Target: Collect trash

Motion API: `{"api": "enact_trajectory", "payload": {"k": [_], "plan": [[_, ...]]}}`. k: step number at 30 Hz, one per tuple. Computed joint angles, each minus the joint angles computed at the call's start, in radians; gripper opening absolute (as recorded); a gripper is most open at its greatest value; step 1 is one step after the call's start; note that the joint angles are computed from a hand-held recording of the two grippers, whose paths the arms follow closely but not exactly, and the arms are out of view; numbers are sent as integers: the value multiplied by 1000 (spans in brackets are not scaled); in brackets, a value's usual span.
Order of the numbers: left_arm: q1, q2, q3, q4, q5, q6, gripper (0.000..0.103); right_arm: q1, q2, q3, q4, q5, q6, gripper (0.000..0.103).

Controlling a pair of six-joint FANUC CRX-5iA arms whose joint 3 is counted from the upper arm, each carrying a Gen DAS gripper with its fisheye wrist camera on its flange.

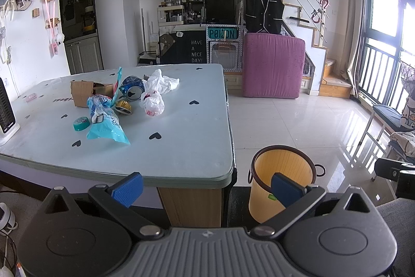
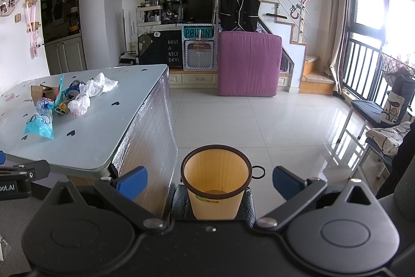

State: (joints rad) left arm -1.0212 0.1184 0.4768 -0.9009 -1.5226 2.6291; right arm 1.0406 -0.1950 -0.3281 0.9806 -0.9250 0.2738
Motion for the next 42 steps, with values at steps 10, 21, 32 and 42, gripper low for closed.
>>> {"api": "enact_trajectory", "payload": {"k": [10,21,32,42], "plan": [[20,2,-7,10,16,-1,103,-14,17,22,-30,14,32,103],[78,1,24,-44,-10,-11,103,-66,97,117,-59,96,137,103],[233,-11,41,-82,5,-34,103,-131,289,358,-133,230,309,103],[409,-46,23,-19,30,-100,103,-125,579,772,-311,232,524,103]]}}
